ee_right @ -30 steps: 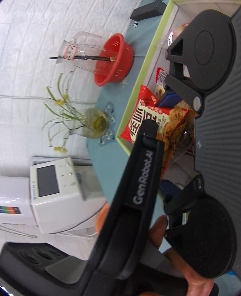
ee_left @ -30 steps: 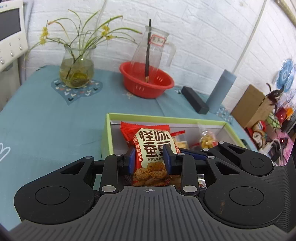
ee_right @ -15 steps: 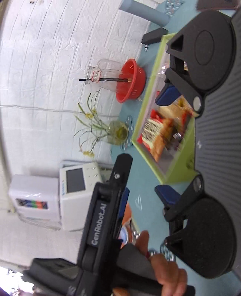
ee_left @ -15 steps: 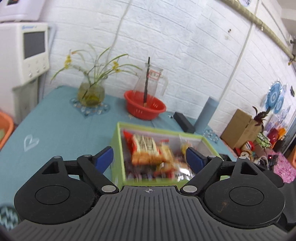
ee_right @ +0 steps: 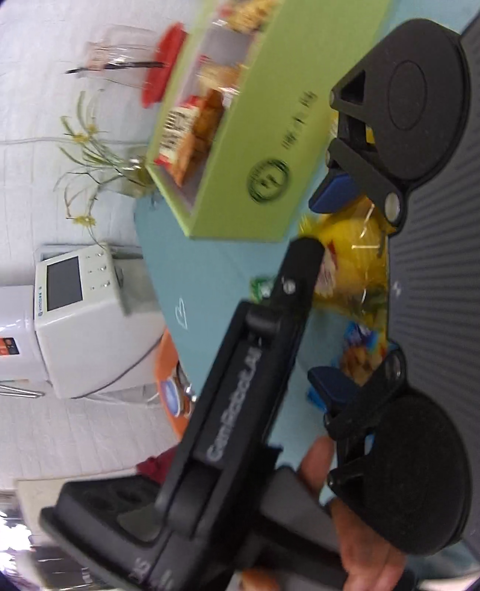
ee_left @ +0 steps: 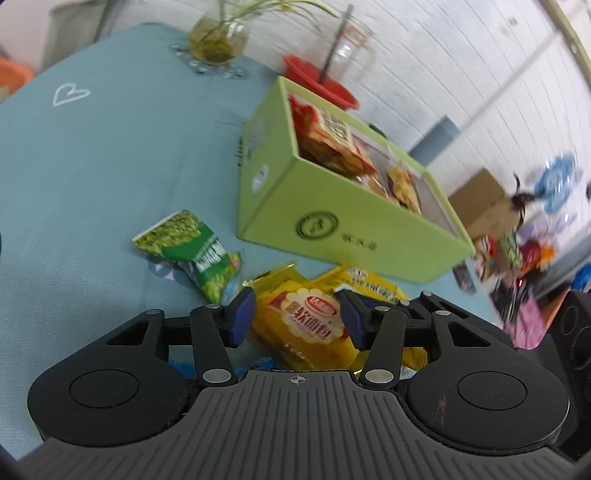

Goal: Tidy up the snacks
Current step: 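Carry the red spicy-bean bag with the left tool into the green box, release, then lower the left tool onto the yellow bread bun pack and close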

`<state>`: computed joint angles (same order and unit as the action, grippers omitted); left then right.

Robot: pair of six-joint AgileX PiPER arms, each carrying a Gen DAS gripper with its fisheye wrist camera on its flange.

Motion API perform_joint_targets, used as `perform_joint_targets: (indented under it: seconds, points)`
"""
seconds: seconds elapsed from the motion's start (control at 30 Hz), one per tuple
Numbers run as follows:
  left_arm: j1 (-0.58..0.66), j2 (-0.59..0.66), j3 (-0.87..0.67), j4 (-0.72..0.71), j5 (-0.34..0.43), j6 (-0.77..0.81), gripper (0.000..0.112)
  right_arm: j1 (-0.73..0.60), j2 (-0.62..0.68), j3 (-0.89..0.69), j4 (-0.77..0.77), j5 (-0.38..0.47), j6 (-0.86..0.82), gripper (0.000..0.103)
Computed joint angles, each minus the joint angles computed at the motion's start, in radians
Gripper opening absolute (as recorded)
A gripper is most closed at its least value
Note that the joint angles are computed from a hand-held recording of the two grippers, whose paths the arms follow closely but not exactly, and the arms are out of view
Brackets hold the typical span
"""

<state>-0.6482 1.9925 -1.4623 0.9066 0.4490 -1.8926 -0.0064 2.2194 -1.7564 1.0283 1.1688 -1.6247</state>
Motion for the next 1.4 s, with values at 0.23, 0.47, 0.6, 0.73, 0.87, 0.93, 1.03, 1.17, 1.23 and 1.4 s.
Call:
perform_joint_targets:
  seconds: [0.23,0.47,0.6,0.73,0.87,0.93,1.03,1.17,1.23,1.4]
  points:
    - [-0.160,0.079,-0.113,-0.064,0.086,0.072,0.027,-0.172,-0.190,0.389,0.056,-0.059,-0.191,0.093]
    - [-0.289,0.212,-0.321,-0.118,0.194,0.107,0.032,-0.365,-0.259,0.555,0.064,-0.054,-0.239,0.093]
    - [-0.330,0.279,-0.445,-0.167,0.266,0.176,0.039,-0.421,-0.276,0.600,0.080,-0.065,-0.266,0.093]
    - [-0.352,0.306,-0.521,-0.181,0.363,0.217,0.040,-0.431,-0.295,0.606,0.084,-0.091,-0.235,0.093]
    - [-0.381,0.241,-0.445,-0.082,0.410,0.145,0.070,-0.506,-0.300,0.617,0.128,-0.056,-0.180,0.093]
    - [-0.380,0.216,-0.411,-0.035,0.418,0.110,0.072,-0.531,-0.282,0.605,0.138,-0.027,-0.200,0.093]
    - [-0.358,0.211,-0.407,-0.055,0.411,0.139,0.068,-0.527,-0.253,0.570,0.114,0.002,-0.203,0.093]
    - [-0.325,0.235,-0.424,-0.137,0.350,0.210,0.064,-0.479,-0.307,0.642,0.167,-0.094,-0.335,0.093]
    - [-0.316,0.255,-0.452,-0.174,0.341,0.259,0.062,-0.451,-0.306,0.643,0.172,-0.121,-0.353,0.093]
    - [-0.286,0.303,-0.523,-0.264,0.317,0.389,0.057,-0.411,-0.286,0.623,0.142,-0.134,-0.331,0.092]
